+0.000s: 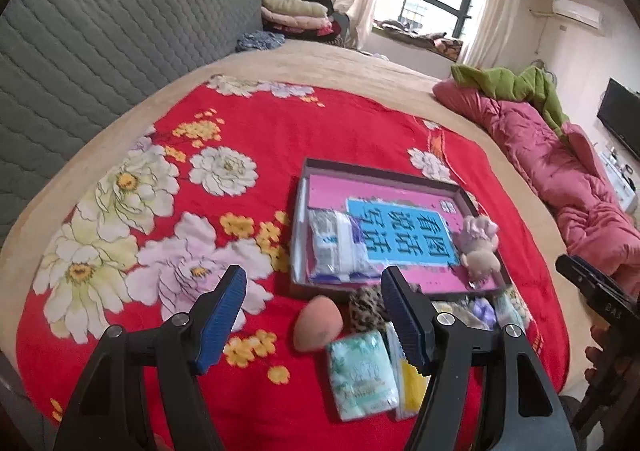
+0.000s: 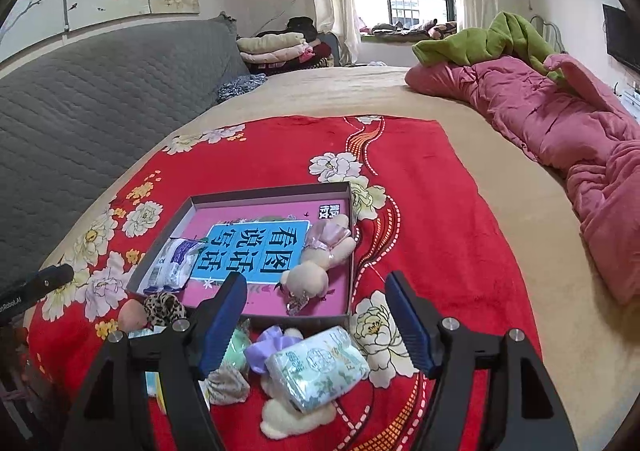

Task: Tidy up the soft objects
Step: 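Withdraw both open tools from the box back toward the remaining items, then lower the right tool onto the green-white tissue pack and close it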

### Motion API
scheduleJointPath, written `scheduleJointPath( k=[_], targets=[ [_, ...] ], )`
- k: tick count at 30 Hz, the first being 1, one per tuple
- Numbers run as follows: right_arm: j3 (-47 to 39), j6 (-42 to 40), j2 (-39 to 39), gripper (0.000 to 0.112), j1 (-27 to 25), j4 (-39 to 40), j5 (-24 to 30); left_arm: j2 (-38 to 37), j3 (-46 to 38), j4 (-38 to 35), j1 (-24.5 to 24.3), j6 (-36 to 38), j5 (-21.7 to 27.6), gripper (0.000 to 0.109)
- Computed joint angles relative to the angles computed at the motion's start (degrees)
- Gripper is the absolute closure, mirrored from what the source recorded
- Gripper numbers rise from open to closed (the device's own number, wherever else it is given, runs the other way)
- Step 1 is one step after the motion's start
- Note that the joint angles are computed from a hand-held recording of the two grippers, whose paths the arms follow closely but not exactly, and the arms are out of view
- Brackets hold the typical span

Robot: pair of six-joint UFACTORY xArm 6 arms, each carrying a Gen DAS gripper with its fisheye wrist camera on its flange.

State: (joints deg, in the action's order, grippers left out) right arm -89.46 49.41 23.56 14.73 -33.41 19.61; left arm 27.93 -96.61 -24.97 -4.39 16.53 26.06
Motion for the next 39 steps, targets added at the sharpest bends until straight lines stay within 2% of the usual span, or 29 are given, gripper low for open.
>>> scheduleJointPath(
  k=[2,11,21,31,39],
  targets=[
    [1.26,0.13,-0.77,0.041,-0.07,0.12,-0.52,-0.47,0.65,-2.19,-0.14,1.24,1.53,0.037],
    [5.84,1.07,-3.13,0.041,0.26,-1.42,-1.63,-2.64,5.65,-0.72,-1.66,0.63,2.79,0.037],
    [9.08,-0.95,-3.46,0.041,1.58,0.19,-1.43,-2.67,7.72,0.19,-2.78,1.23,4.58,0.037],
    [10.26,-2.11,-3.34,0.041,1.82,2.46,-2.11,-0.99,7.37,0.6,-3.3,0.12,6.66,0.037],
    [10.4,-3.36,-2.32,0.041,2.02,4.38,-2.19,1.96,5.16,2.97,-3.52,-3.98,7.48,0.037]
  ],
)
